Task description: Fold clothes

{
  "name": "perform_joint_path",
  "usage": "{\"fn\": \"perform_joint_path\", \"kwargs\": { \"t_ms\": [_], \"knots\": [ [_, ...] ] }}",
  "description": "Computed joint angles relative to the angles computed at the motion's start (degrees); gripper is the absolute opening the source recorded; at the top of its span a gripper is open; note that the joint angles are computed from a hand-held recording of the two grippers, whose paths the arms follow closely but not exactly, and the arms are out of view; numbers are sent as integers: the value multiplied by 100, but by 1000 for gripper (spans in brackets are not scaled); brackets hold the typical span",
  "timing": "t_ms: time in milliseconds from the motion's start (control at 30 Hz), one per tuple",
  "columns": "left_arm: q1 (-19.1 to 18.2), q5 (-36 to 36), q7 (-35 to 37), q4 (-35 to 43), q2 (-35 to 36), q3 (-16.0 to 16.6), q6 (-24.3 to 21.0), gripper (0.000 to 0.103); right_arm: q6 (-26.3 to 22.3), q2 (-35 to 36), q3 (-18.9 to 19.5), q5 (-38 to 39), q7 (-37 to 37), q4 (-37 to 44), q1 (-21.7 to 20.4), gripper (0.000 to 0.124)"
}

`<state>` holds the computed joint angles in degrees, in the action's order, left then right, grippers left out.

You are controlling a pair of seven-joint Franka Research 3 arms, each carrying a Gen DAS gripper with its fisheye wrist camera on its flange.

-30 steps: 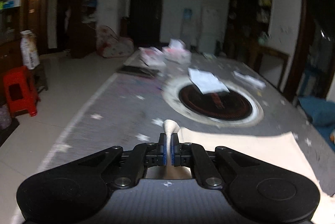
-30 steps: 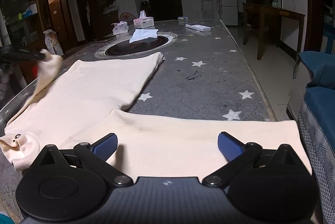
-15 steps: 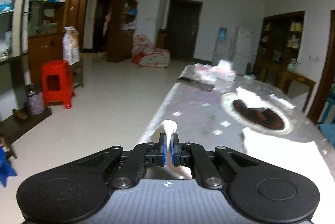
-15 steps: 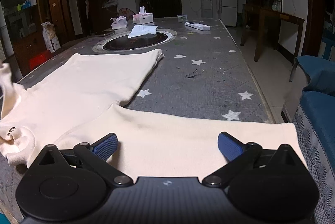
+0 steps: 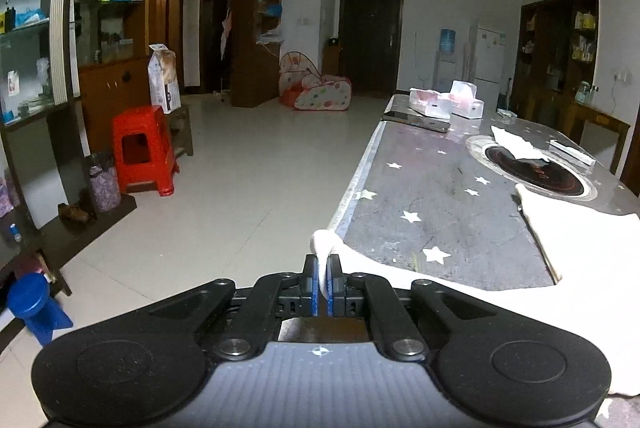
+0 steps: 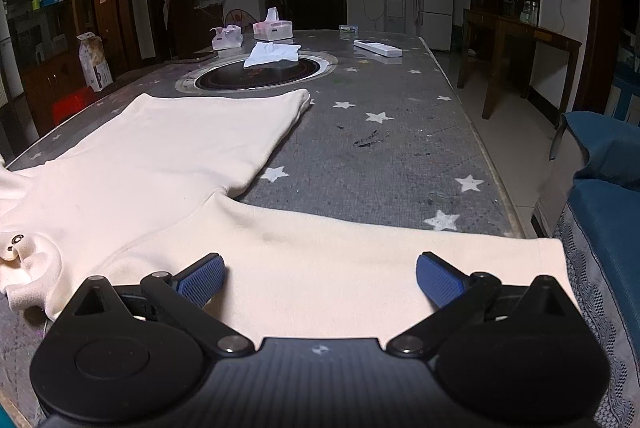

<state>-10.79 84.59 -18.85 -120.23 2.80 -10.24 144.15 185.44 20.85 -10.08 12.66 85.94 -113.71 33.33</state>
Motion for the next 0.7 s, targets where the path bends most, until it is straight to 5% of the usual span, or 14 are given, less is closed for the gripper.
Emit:
{"fn": "perform_joint_path", "kwargs": {
  "t_ms": [300, 533, 700],
  "knots": [
    [-47, -1092, 508, 13, -39, -15, -563, 12, 50, -27, 235, 92, -101, -27, -211, 103],
    [-44, -817, 646, 526, 371, -1, 699, 12, 58, -30, 231, 134, -125, -30, -198, 103],
    [-224, -1293, 1257, 1116, 1014, 154, 850, 12, 95, -42, 414, 192, -185, -44, -363, 103]
  ]
}}
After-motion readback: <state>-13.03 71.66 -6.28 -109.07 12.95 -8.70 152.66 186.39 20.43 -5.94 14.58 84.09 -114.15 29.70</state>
